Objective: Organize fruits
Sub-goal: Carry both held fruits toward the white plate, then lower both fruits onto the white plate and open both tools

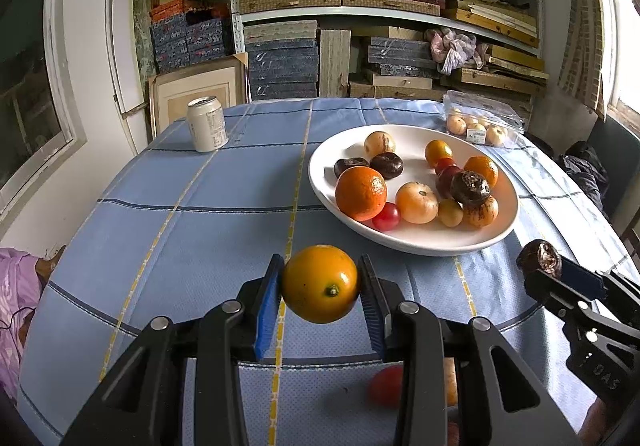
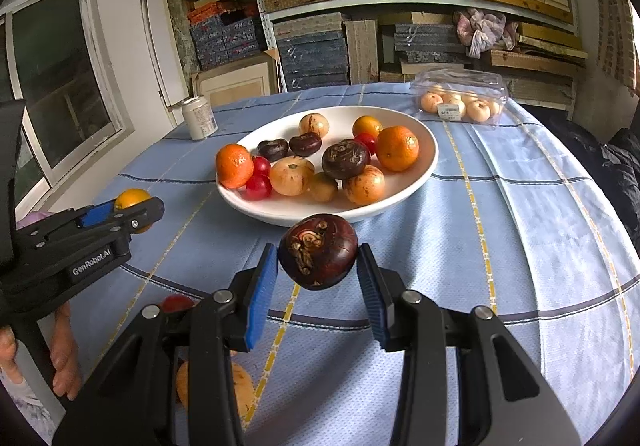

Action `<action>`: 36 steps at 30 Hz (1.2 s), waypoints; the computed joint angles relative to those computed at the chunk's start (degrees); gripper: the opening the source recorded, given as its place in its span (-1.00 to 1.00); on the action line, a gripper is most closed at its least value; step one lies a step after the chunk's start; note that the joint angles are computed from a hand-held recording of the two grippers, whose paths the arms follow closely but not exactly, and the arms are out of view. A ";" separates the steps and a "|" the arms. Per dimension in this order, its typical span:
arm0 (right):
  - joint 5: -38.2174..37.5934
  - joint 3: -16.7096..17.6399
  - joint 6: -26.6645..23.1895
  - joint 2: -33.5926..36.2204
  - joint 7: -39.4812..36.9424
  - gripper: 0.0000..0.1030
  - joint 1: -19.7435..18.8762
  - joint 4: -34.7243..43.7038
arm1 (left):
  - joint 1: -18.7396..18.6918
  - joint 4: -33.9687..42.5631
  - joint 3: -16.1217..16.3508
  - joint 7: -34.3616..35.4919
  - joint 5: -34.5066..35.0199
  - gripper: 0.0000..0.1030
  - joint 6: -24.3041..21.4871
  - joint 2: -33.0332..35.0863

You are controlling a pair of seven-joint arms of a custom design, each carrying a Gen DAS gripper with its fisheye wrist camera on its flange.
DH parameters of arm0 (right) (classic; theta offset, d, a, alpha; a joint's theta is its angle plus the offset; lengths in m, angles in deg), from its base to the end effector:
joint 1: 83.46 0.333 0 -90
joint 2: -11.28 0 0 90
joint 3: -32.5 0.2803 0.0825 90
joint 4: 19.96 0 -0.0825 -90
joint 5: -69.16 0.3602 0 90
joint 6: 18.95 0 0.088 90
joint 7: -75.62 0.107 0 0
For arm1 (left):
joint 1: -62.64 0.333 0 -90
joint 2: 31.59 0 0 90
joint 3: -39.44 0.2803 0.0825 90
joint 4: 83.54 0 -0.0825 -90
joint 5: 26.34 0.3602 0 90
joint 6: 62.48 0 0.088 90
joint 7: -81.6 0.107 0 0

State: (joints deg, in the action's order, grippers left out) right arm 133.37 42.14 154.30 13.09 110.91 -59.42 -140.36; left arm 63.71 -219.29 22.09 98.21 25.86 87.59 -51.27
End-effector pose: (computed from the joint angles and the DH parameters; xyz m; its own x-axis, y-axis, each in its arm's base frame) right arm 0.5004 0.2517 0.4536 0.5368 -0.8201 -0.1981 -0.5761 -0.1848 -0.7962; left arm 0.4486 -0.1575 0.4836 0.3152 -0.9478 -0.0475 -0.6025 -0.1612 -0.7817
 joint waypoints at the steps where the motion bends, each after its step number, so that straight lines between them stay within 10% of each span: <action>1: 0.53 0.02 -0.12 -0.11 -0.37 -0.22 -0.04 0.04 | 0.03 0.03 -0.04 -0.04 0.14 -0.27 -0.05 0.02; 7: 5.11 -0.78 -1.83 -1.18 -3.00 -0.22 -0.18 2.19 | -0.44 3.25 1.63 3.94 -2.95 -0.27 0.39 2.23; 14: -17.98 -1.94 -3.04 6.45 16.89 -0.22 -1.17 14.01 | -0.86 15.98 2.37 7.68 -1.99 -0.27 -3.39 10.99; 23: -38.40 -4.27 -18.16 26.93 39.88 -0.22 -1.96 42.38 | -5.38 31.07 8.72 10.85 -4.66 -0.27 -5.95 25.27; 34: -47.65 -0.10 -26.76 39.52 43.78 -0.20 -4.30 58.64 | -6.27 36.09 12.37 22.42 -17.93 -0.27 -3.81 32.99; 36: -47.42 0.31 -26.34 39.37 43.95 0.15 -4.69 58.30 | -7.32 36.01 13.25 22.06 -16.81 -0.26 -3.92 33.12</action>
